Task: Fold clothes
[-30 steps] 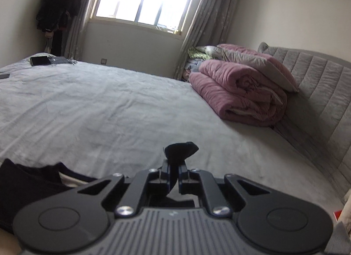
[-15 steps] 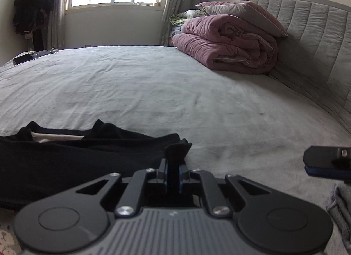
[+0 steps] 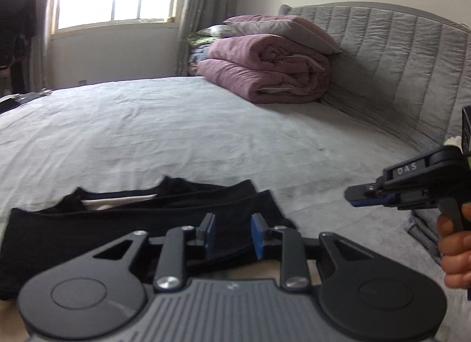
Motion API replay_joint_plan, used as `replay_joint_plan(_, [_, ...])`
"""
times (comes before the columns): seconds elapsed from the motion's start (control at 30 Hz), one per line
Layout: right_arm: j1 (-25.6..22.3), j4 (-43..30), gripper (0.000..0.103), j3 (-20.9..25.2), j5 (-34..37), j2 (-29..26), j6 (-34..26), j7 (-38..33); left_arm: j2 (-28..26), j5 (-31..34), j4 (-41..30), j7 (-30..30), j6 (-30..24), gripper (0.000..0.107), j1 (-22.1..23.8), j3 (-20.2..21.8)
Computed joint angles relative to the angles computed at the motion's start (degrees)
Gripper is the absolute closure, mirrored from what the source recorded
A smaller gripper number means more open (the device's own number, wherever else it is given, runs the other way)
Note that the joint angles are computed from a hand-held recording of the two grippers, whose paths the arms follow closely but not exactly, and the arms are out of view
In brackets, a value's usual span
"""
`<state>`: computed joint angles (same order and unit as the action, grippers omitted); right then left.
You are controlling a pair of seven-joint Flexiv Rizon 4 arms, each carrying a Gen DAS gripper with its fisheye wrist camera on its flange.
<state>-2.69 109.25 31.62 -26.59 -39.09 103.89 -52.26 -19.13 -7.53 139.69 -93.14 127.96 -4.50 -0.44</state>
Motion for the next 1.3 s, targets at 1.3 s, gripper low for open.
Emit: replay_joint_plan(1.3, [35.59,-4.37,0.083,-31.88,13.40,-3.71,6.89,-23.67,-5.36,1.24,5.09,-4.34,1.48,0.058,17.65,7.09])
